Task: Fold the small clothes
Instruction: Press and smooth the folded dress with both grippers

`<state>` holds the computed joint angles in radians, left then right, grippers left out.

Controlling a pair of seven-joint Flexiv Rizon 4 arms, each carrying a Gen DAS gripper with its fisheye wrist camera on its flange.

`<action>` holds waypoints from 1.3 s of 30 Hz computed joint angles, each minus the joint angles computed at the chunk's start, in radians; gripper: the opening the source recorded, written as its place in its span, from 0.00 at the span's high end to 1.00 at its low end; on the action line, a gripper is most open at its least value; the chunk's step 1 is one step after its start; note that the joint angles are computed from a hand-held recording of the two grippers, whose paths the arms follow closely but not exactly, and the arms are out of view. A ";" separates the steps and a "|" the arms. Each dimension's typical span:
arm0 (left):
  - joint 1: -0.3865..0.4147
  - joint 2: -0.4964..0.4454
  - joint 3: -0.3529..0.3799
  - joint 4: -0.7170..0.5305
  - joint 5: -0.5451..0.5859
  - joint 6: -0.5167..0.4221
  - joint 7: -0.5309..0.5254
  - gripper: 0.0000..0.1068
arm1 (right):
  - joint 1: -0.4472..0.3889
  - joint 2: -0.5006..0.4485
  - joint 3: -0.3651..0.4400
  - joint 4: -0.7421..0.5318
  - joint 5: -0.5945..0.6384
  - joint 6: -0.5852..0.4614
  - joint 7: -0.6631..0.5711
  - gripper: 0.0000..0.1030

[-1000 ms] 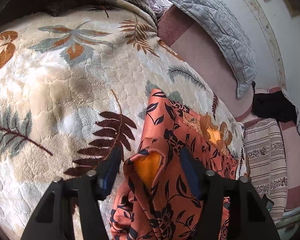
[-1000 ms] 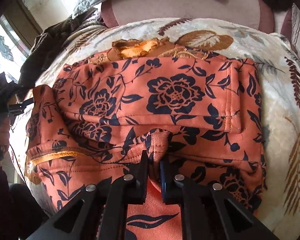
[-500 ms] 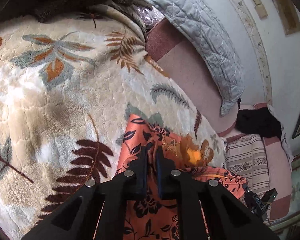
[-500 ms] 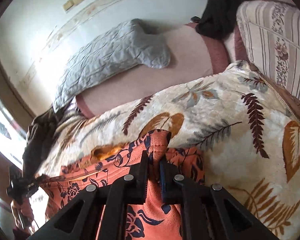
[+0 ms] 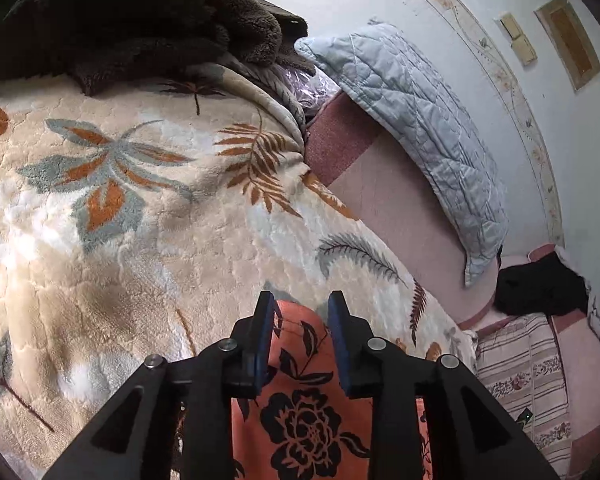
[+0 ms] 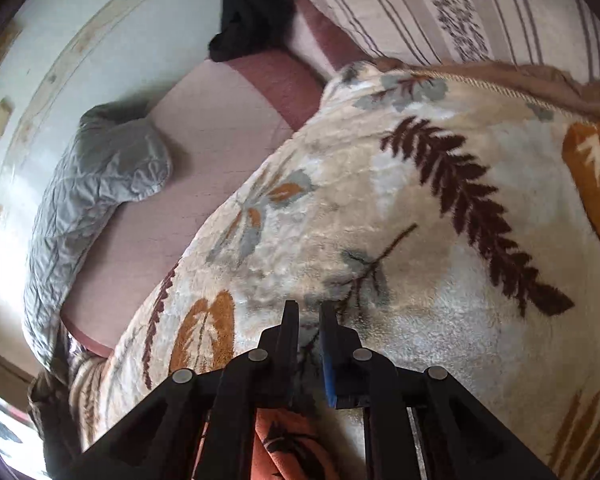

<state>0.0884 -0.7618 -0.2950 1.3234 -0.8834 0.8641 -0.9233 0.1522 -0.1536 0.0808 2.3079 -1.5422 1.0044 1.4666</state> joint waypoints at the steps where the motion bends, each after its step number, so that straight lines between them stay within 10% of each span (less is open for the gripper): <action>1: -0.017 -0.001 0.030 -0.013 0.049 -0.019 -0.027 0.60 | -0.002 0.015 0.002 0.010 -0.025 0.003 0.035 0.87; 6: -0.031 0.000 0.074 -0.032 0.157 -0.088 -0.098 0.43 | 0.060 0.066 0.054 -0.034 0.181 -0.059 -0.363 0.81; 7: -0.031 0.003 0.077 -0.030 0.167 -0.093 -0.106 0.36 | 0.076 0.069 0.062 -0.049 0.223 -0.078 -0.433 0.63; 8: -0.035 0.007 0.083 -0.025 0.180 -0.087 -0.110 0.33 | 0.089 0.067 0.068 -0.064 0.276 -0.088 -0.505 0.18; 10: -0.041 0.016 0.088 -0.009 0.202 -0.055 -0.094 0.30 | 0.105 0.058 0.064 -0.080 0.297 -0.083 -0.567 0.00; 15: -0.038 0.008 0.067 0.005 0.207 0.001 -0.059 0.30 | 0.109 -0.018 0.030 -0.113 0.395 -0.006 -0.714 0.01; 18: -0.041 -0.006 0.057 -0.011 0.218 -0.008 -0.035 0.34 | 0.087 -0.092 -0.002 -0.130 0.456 0.135 -0.780 0.43; 19: -0.040 -0.009 0.049 -0.014 0.214 -0.010 -0.025 0.49 | 0.084 -0.121 0.007 -0.145 0.539 0.164 -0.862 0.71; 23: -0.050 -0.029 0.056 -0.044 0.226 -0.046 -0.038 0.87 | 0.164 -0.112 -0.003 -0.194 0.613 0.016 -1.002 0.90; 31: -0.065 -0.014 0.055 -0.016 0.194 0.062 -0.013 0.92 | 0.145 -0.031 -0.021 -0.165 0.368 -0.102 -0.757 0.92; 35: -0.114 -0.066 0.169 -0.111 0.369 -0.030 -0.160 0.74 | 0.101 -0.118 -0.025 -0.143 0.465 0.052 -0.731 0.88; 39: -0.099 -0.018 0.153 -0.042 0.409 0.065 -0.145 0.68 | 0.111 -0.064 -0.076 -0.065 0.257 0.118 -0.408 0.76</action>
<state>-0.0109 -0.7800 -0.1419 1.2810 -0.4740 0.9293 -1.0681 0.2636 -0.2180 0.0043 2.2432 -1.2855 1.1222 1.0586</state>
